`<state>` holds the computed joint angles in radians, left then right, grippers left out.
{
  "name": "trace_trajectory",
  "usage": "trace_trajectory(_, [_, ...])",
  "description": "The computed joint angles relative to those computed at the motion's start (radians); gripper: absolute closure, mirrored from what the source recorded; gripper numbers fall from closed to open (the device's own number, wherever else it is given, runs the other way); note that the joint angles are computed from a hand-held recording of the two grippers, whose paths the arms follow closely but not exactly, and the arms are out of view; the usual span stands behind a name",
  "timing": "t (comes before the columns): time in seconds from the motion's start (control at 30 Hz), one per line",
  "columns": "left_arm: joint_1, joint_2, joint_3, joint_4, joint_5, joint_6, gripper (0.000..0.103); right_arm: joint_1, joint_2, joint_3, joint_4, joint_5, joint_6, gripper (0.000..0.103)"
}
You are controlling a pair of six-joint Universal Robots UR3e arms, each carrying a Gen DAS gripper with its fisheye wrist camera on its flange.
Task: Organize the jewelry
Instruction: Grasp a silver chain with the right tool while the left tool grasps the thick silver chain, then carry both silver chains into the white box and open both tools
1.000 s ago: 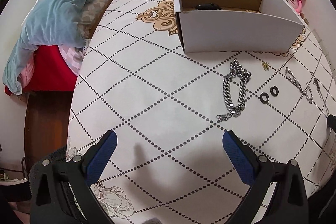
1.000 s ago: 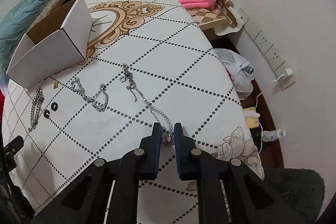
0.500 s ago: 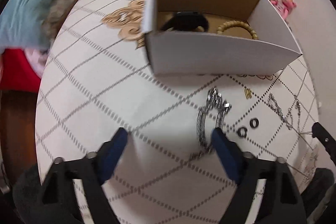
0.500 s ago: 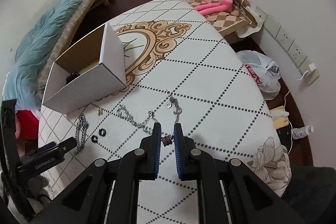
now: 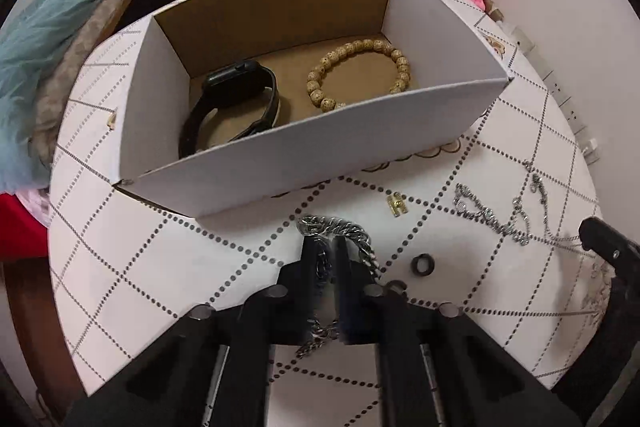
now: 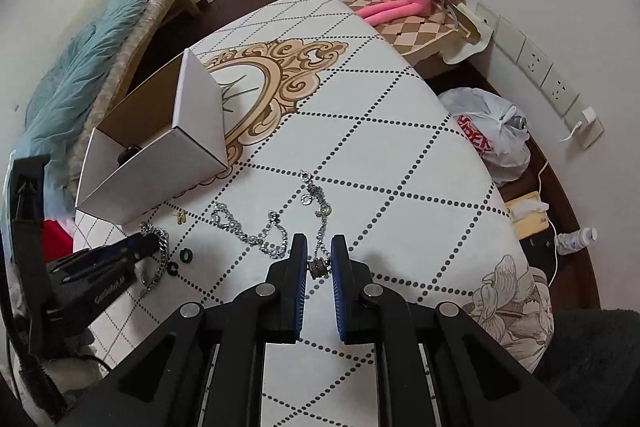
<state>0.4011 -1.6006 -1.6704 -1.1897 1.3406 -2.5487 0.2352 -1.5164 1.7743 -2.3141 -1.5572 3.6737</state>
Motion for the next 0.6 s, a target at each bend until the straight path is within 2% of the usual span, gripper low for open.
trace_trajectory(0.13, [0.068, 0.042, -0.020, -0.041, -0.065, 0.001, 0.098, 0.006, -0.015, -0.008, -0.005, 0.007, 0.000, 0.091])
trace_trajectory(0.37, [0.232, 0.150, 0.033, -0.262, -0.195, 0.066, 0.101, -0.021, -0.070, -0.024, 0.013, 0.067, -0.017, 0.091])
trace_trajectory(0.6, [0.283, 0.130, 0.112, -0.359, -0.247, 0.097, 0.101, -0.025, -0.082, -0.085, 0.040, 0.085, -0.025, 0.093])
